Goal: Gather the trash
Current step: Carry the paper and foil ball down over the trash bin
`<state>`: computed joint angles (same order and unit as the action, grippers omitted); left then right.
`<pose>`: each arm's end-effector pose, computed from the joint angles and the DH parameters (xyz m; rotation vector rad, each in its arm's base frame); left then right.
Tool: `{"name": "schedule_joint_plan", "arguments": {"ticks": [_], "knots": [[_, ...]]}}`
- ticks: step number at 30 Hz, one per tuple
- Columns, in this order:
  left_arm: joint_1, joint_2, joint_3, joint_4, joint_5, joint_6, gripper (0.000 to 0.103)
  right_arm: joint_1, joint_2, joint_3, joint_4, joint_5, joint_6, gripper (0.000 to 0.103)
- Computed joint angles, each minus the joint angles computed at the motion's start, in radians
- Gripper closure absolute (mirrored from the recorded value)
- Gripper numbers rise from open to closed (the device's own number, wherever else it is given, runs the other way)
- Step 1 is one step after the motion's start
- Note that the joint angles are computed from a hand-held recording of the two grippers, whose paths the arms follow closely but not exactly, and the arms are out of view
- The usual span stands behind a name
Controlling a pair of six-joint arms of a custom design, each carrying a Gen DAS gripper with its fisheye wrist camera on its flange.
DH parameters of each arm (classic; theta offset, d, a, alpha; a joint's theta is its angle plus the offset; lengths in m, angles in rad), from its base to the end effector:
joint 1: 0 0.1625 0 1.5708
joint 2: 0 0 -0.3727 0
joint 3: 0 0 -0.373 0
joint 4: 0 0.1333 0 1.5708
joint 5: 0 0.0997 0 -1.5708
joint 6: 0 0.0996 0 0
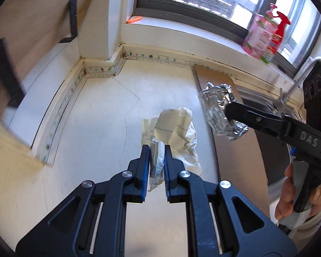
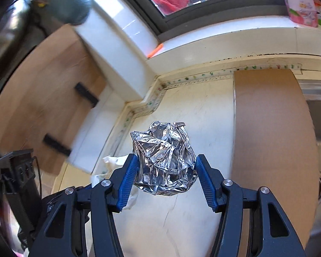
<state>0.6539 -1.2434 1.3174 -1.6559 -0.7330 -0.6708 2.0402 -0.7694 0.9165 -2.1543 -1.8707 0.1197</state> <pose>-0.3440 -0.5248 0.4223 0.2944 2.4297 -0.7866 0.4397 -0.6373 0.3230 0.4076 -2.8645 0.7404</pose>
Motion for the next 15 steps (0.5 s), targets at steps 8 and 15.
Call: {"name": "schedule_joint_plan", "arguments": {"ticks": [8, 15], "knots": [[-0.202, -0.271, 0.236, 0.162, -0.081, -0.217, 0.094, 0.145, -0.334, 0.435, -0.075, -0.023, 0.051, 0.047], [-0.381, -0.497, 0.451, 0.268, -0.152, -0.417, 0.094, 0.277, -0.555, 0.737, -0.117, -0.078, 0.085, 0.047]]}}
